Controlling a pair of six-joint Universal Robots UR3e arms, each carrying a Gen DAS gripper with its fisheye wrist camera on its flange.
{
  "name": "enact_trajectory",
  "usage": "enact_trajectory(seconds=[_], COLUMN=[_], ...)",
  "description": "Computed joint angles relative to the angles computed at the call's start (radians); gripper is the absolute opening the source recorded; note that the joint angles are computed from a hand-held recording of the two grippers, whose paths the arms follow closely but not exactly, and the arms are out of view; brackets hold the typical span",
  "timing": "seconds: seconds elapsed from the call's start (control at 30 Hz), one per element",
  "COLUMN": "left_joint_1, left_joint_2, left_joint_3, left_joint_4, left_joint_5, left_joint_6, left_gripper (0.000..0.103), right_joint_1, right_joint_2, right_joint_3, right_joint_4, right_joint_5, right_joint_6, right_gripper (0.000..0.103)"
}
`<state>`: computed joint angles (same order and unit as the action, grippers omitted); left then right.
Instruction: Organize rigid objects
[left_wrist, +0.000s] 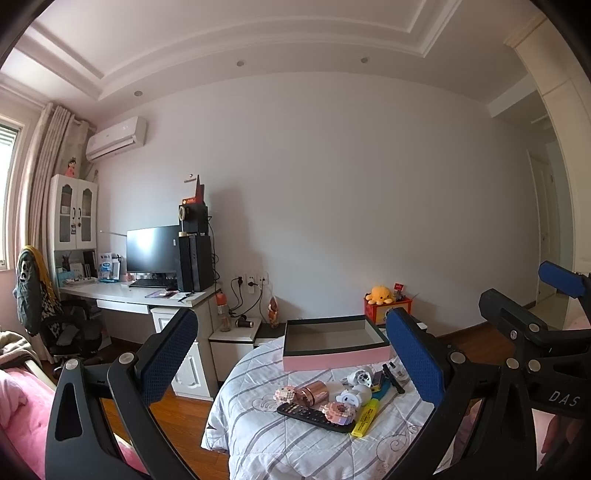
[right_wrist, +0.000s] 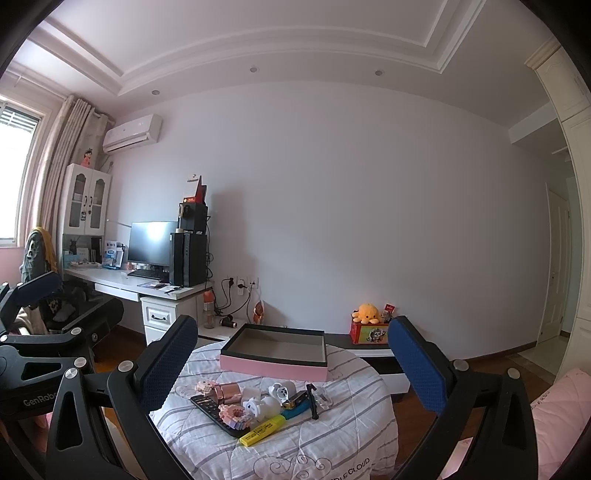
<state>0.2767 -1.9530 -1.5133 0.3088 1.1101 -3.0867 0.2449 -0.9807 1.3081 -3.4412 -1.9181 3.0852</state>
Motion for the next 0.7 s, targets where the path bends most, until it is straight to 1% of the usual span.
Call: enact_trajectory(seconds=[0.3, 0.7], left_joint_1=[-0.011, -0.009], left_joint_2=[-0.004, -0.001], left_joint_3=[-0.014, -0.02], left_joint_4=[0.036, 0.035], left_joint_5=[0.03, 0.029], left_joint_6=[-0.001, 0.003], left_gripper=[0.103, 0.103], right_joint_1=[0.0, 0.004], right_joint_2=[0.001, -0.009], right_joint_3=[0.006, 0.016], right_joint_4=[-0.013, -0.006], right_joint_5=[0.006, 0.002], right_joint_6=[0.001, 0.0], right_gripper=[0.103, 0.103])
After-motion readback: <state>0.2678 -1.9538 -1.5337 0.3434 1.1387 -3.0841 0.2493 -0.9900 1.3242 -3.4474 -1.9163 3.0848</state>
